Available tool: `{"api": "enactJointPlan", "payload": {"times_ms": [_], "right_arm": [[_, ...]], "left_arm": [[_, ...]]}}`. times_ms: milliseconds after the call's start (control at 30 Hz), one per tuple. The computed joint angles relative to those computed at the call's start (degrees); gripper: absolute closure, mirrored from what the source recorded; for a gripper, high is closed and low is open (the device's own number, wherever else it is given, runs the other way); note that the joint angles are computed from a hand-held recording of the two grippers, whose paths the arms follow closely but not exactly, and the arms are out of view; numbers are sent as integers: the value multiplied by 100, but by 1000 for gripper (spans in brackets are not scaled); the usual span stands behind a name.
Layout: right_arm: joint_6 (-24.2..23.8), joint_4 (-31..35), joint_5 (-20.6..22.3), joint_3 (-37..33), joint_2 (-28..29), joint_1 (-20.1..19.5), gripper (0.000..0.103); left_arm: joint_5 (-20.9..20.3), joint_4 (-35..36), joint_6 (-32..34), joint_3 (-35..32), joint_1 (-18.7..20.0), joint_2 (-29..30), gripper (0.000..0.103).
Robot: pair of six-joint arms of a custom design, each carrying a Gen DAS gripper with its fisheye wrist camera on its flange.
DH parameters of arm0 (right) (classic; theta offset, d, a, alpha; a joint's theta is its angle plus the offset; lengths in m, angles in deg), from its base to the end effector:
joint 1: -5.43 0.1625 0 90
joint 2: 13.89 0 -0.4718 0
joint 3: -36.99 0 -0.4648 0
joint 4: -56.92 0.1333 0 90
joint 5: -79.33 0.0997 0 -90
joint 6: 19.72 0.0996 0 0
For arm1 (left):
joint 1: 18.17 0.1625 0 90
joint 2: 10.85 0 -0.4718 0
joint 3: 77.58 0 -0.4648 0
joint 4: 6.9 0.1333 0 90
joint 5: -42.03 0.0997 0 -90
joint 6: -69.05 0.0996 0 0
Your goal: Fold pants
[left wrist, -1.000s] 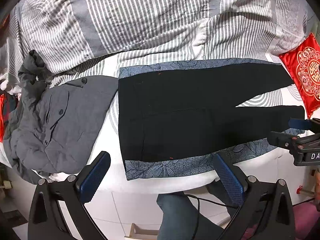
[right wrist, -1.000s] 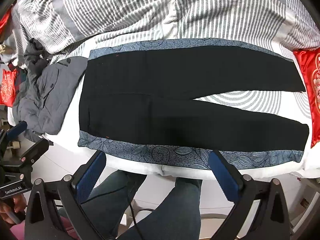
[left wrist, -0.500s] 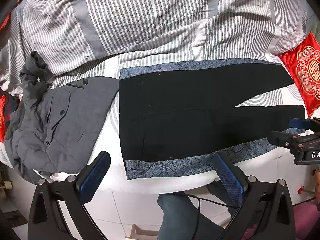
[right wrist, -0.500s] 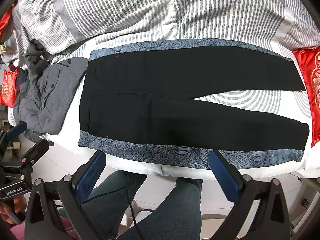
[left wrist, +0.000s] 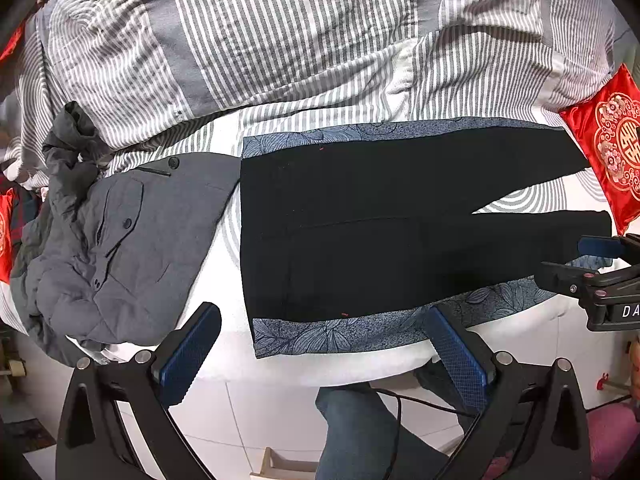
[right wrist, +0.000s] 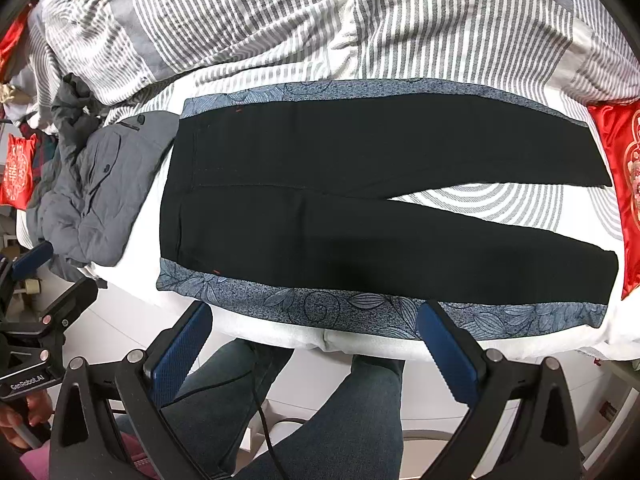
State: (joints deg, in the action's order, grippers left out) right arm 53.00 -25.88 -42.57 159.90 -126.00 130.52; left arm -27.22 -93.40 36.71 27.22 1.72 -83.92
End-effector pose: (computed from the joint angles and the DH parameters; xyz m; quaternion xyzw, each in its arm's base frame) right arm 0.2659 -0.2381 0.4013 -0.2656 -0.9128 0.1307 0.2814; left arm -0.4696 -0.3492 0.2358 0.3550 0.8694 0.0526 0.3396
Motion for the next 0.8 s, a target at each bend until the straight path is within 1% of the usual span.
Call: {"api": "enactJointPlan", "payload": {"times_ms": [133, 267, 400, 500, 567, 800], "right_arm": [[-25, -14, 0, -5, 2, -9, 1], [-101, -65, 9, 4, -5, -34, 1], [-221, -166, 41, 63, -68, -71, 1], [-328, -233, 67, 109, -139, -121, 1], [-390, -258, 73, 123, -177, -144, 1], [-804, -311, 80, 150, -344, -254, 1]], "left_arm": [[-9, 10, 5, -16, 6, 5, 0], [-157, 32, 29, -82, 43, 24, 0], [-96, 90, -44, -79, 21, 23, 0], [68, 106, -152, -13, -55, 13, 0], [-19, 216, -223, -69, -62, 48, 0], [56, 348, -600, -51, -223, 85, 0]]}}
